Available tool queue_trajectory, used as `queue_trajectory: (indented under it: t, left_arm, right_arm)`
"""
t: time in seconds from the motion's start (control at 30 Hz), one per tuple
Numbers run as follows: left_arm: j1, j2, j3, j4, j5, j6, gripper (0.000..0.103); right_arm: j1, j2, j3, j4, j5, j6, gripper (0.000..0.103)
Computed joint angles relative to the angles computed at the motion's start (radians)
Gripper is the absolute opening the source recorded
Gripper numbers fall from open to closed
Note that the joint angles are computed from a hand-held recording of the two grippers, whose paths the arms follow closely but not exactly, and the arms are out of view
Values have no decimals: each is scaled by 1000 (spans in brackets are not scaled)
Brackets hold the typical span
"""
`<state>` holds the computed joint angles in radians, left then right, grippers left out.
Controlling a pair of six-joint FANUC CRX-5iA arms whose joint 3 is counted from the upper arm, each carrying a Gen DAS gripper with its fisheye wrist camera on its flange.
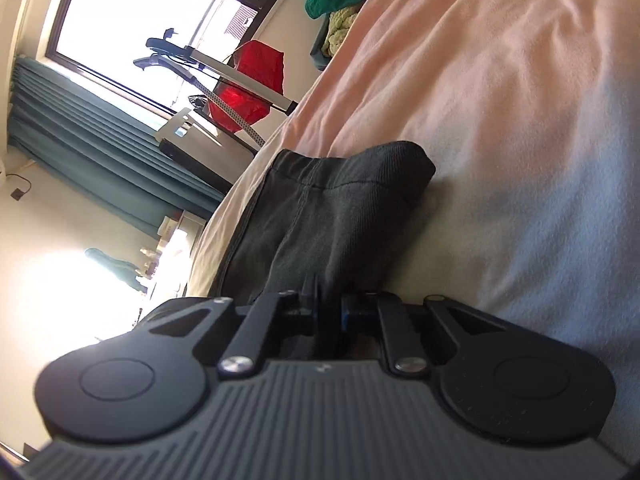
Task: Fold clothes
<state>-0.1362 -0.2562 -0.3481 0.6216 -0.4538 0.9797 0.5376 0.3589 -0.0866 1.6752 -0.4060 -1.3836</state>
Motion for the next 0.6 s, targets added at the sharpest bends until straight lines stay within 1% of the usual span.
queue_trajectory:
  t: [0.03, 0.1, 0.2, 0.3, 0.4, 0.5, 0.57, 0.6]
  left_arm:
    - [-1, 1, -5, 14, 7, -10, 103]
    - [0, 0, -15, 45, 18, -31, 103]
    - [-1, -21, -50, 111, 50, -80, 103]
    - [1, -44, -78, 171, 72, -105, 103]
    - [8, -65, -99, 217, 78, -120, 103]
    - [31, -87, -108, 256, 47, -109, 103]
    - [46, -98, -109, 268, 28, -95, 103]
    - [53, -103, -107, 266, 19, -86, 103]
  right_arm:
    - [-4, -6, -9, 38, -13, -33, 5]
    - [14, -21, -9, 35, -70, 9, 5]
    - [62, -48, 19, -47, -150, 183, 5]
    - [119, -93, 27, -93, -292, 293, 5]
    - [160, -166, -9, -144, -450, 322, 5]
    - [204, -269, -86, -202, -624, 359, 5]
    - [244, -349, -162, -222, -773, 311, 5]
    - [271, -381, -195, -233, -865, 279, 5]
